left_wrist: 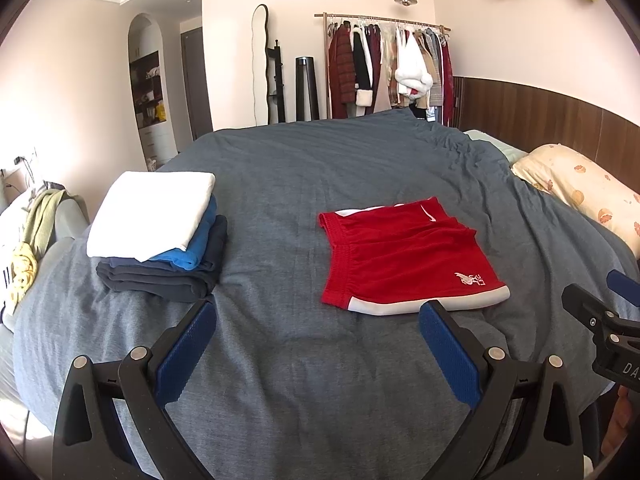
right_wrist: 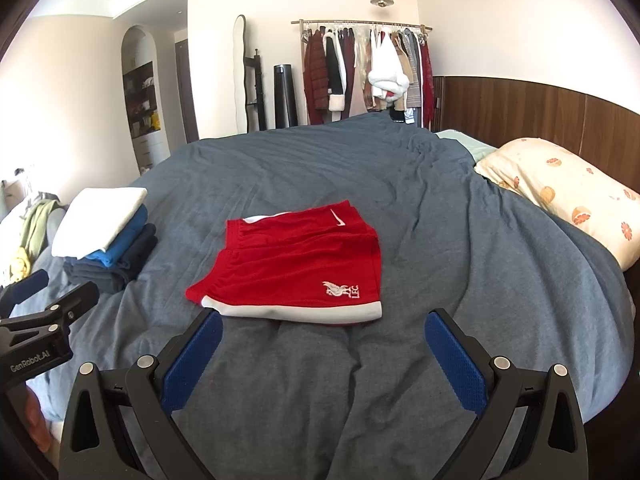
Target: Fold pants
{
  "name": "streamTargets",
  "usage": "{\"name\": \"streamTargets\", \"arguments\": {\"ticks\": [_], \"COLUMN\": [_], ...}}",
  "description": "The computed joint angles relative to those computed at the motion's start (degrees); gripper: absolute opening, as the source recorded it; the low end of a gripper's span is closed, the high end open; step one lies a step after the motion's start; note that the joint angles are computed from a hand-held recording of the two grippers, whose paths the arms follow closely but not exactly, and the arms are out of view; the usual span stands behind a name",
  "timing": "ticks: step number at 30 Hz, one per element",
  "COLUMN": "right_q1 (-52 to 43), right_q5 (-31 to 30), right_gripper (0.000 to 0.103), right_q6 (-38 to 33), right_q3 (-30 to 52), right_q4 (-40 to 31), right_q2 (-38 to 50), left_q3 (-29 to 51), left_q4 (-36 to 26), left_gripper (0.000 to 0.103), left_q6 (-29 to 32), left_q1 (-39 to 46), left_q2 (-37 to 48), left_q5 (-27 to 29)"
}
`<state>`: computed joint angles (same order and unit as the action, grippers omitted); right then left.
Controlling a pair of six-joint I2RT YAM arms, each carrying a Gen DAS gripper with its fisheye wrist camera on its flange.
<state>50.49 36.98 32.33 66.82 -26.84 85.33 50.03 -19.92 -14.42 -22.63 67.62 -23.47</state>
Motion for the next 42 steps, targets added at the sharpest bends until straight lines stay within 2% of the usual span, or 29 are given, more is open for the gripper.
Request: {"name": "streamTargets", "arguments": {"ticks": [30, 42], "right_q1": [0.3, 0.1], "right_q5": [0.1, -0.7], "right_gripper": [0.103, 0.103], "right_q6": [-0.1, 0.5], "right_q3": [0.4, 0.6], "right_q4": [-0.3, 0.1], "right_q2": [0.2, 2.1], "left_q3": [0.5, 0.7], "left_q4": [-0.9, -0.2], "left_gripper": [0.103, 0.103], "left_q6": [0.2, 0.4], "left_q1": [-0.3, 0.4], "left_q2": [-0.1, 2.9], "left_q5": [-0.9, -0.7]}}
